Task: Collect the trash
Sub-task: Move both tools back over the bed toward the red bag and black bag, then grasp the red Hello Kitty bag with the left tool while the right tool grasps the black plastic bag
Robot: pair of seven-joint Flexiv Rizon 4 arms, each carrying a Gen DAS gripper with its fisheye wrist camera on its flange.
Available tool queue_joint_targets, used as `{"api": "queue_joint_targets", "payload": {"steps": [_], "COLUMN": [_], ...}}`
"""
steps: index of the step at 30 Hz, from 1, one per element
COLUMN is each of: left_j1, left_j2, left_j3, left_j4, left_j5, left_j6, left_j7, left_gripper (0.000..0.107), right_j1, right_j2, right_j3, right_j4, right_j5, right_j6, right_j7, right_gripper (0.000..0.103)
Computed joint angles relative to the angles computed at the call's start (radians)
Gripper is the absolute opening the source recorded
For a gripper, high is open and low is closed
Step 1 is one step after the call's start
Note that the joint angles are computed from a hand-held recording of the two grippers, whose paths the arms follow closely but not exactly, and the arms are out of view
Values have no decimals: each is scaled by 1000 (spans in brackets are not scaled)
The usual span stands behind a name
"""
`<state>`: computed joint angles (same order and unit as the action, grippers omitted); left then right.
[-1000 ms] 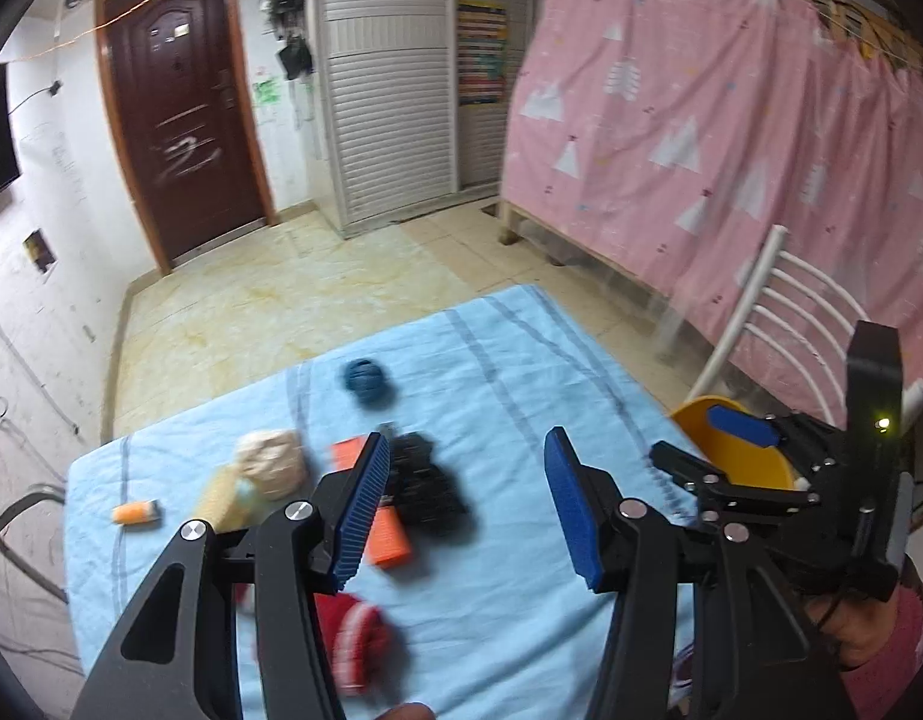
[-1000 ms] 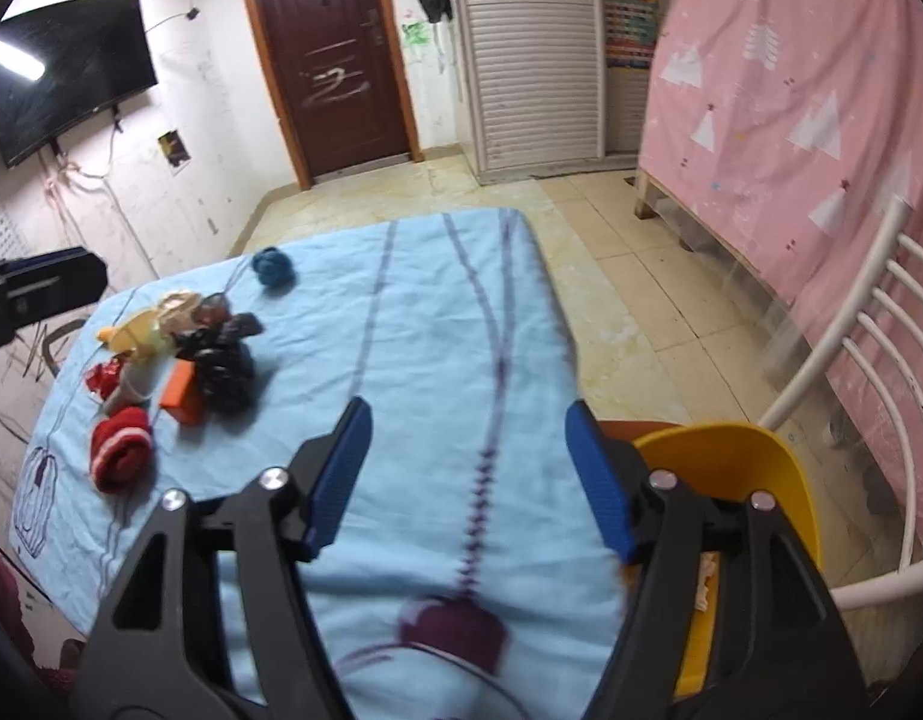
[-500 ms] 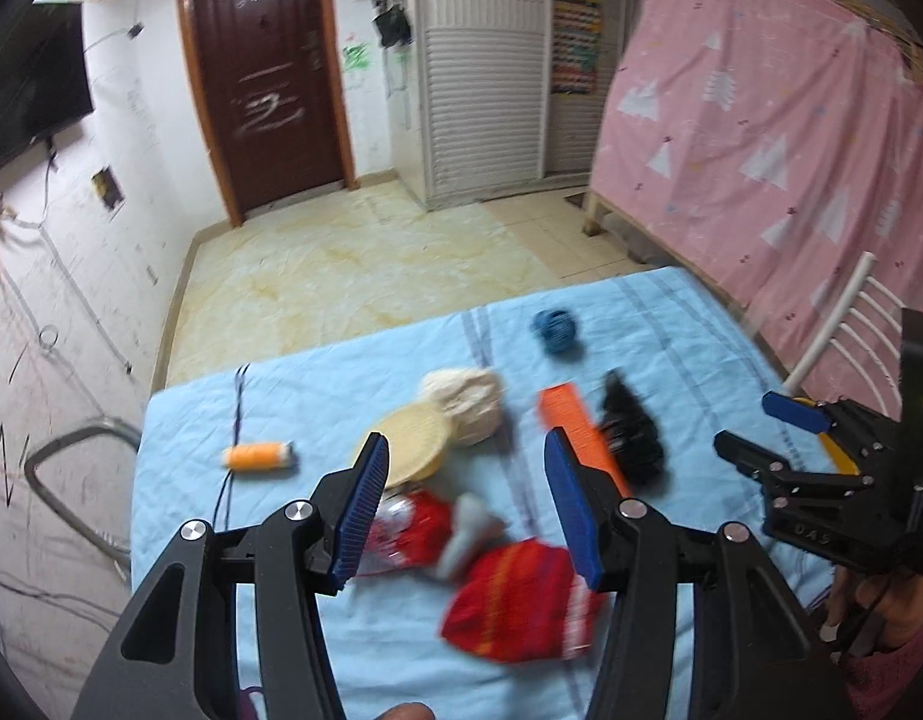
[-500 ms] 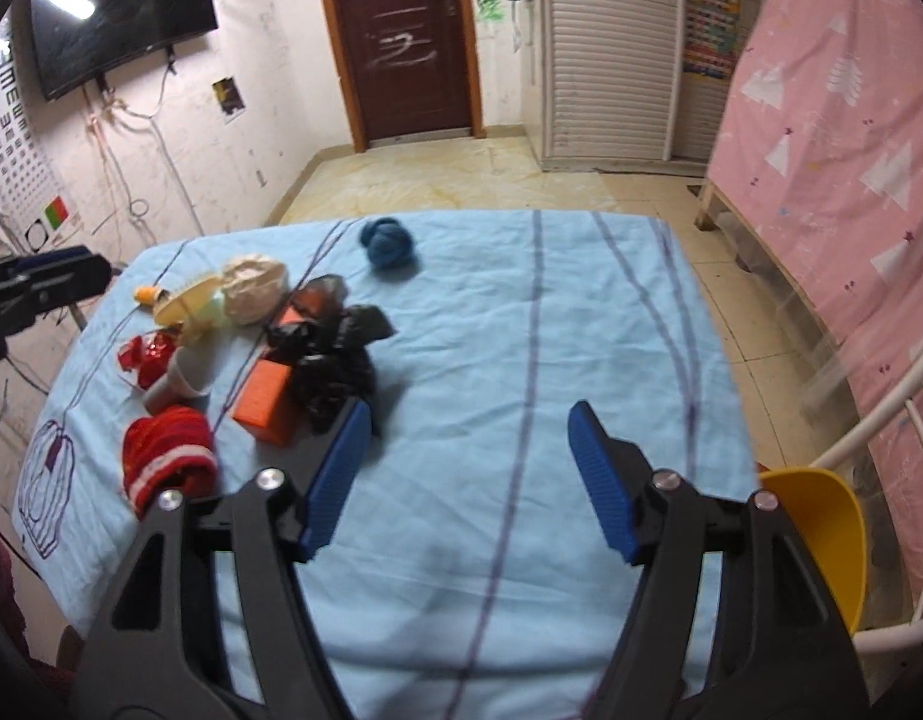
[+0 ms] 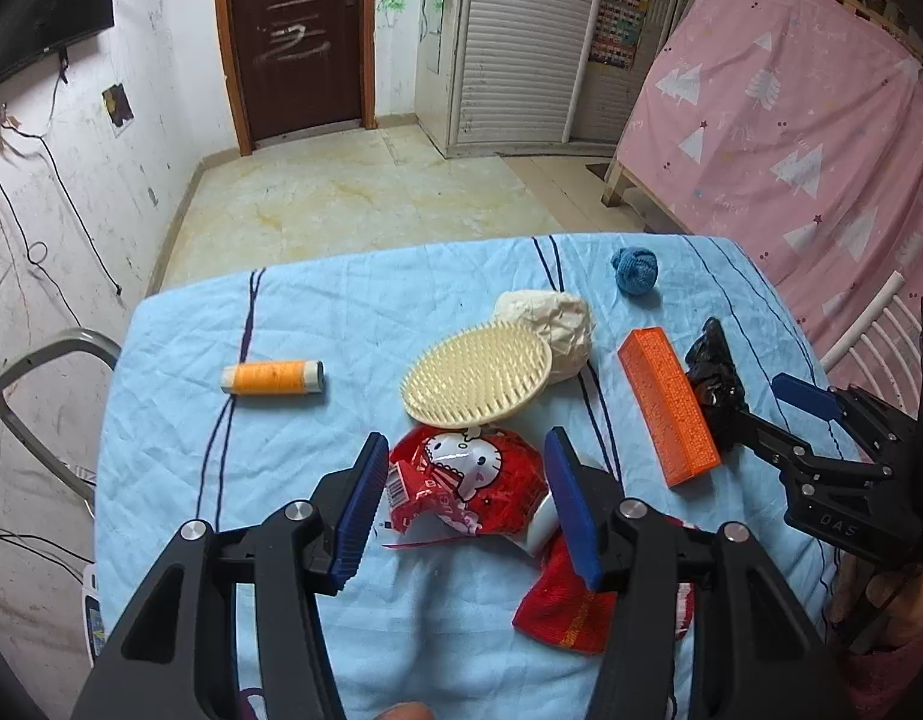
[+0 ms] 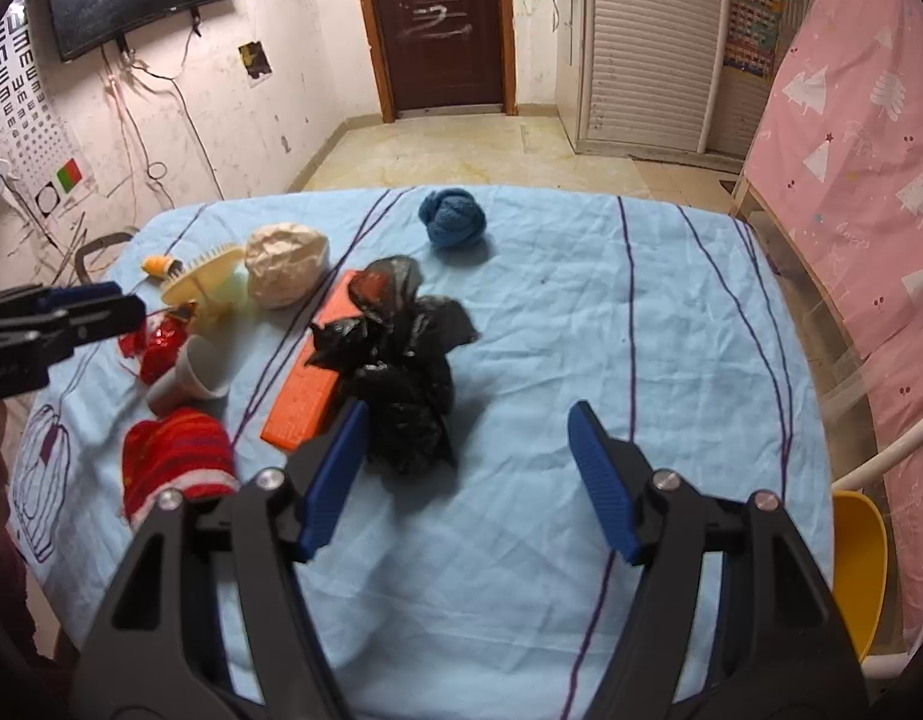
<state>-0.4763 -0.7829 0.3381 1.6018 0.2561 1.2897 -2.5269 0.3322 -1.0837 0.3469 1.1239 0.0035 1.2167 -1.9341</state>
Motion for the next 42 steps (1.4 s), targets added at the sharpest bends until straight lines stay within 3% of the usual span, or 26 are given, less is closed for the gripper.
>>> {"api": "queue_joint_targets", "payload": {"steps": [7, 22, 29, 30, 34, 42], "left_j1": [56, 63, 43, 41, 35, -35], "left_j2": [-34, -86, -102, -104, -101, -75], "left_j3": [-60, -63, -48, -47, -44, 19], "left_j4": [7, 1, -9, -8, 3, 31], "left_j5": [-62, -186, -203, -207, -225, -244], "left_j6": [43, 114, 130, 136, 162, 195], "left_j7": [51, 146, 189, 193, 209, 210], "left_gripper": [46, 45, 33, 32, 31, 31], "right_j1": [22, 52, 63, 64, 66, 37], "right_j2": [-23, -60, -85, -88, -90, -57], "right_j3": [-14, -27, -40, -44, -55, -33], "right_j4": [-37, -122, -181, -189, -198, -146], "right_j5": [-10, -9, 7, 10, 18, 43], "right_j6": [-25, -81, -131, -135, -131, -65], "right_j7": [5, -6, 11, 15, 23, 11], "right_gripper": [66, 66, 66, 64, 30, 30]}}
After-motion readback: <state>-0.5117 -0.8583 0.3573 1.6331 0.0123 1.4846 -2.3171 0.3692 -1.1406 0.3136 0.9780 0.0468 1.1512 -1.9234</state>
